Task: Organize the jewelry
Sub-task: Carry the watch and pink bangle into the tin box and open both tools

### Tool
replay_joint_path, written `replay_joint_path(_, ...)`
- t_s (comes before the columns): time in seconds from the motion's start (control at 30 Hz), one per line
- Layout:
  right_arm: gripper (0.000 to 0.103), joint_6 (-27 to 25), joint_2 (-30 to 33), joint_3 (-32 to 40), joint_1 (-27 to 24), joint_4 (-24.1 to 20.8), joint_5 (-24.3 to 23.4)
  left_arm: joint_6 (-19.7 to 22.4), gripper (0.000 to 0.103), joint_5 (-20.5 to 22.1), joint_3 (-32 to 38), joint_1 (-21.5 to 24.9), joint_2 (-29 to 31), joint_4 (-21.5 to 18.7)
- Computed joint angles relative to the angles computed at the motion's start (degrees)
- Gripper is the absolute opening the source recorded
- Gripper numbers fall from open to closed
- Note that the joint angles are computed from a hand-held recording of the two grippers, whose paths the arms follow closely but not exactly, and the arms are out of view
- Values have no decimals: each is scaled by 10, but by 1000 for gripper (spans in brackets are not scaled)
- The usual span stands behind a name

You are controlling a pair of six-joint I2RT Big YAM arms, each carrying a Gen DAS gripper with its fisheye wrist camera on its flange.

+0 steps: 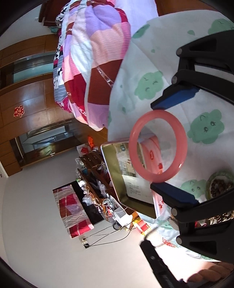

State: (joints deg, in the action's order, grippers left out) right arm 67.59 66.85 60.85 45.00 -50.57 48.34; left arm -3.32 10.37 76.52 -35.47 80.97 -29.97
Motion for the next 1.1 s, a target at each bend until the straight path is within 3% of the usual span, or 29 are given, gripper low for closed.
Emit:
replay_joint_path(0.23, 83, -102, 26, 32, -58, 28, -24, -13, 17, 15, 75, 2, 75, 16)
replay_joint_path(0.33, 83, -132, 49, 43, -89, 48, -49, -18, 17, 15, 111, 0, 117, 6)
replay_joint_path(0.53, 83, -165, 96, 63, -127, 73, -100, 3, 17, -24, 149, -6, 170, -25)
replay_joint_path(0.63, 83, -187, 118, 77, -122, 65, -80, 18, 17, -52, 151, -8, 179, -36)
replay_joint_path(0.7, 84, -200, 122, 79, -118, 67, -70, 28, 23, -71, 151, -10, 180, -49)
replay_joint_path(0.77, 84, -212, 123, 75, -114, 75, -64, 40, 46, -94, 156, -10, 183, -69)
replay_joint_path(0.9, 86, -220, 109, 59, -122, 102, -95, 65, 55, -86, 108, -8, 143, -35)
replay_joint_path(0.97, 92, -210, 99, 48, -125, 118, -102, 67, 68, -113, 78, -11, 118, -18)
replay_joint_path(1.1, 94, -197, 71, 22, -126, 158, -114, 37, 70, -93, 19, 3, 69, 16)
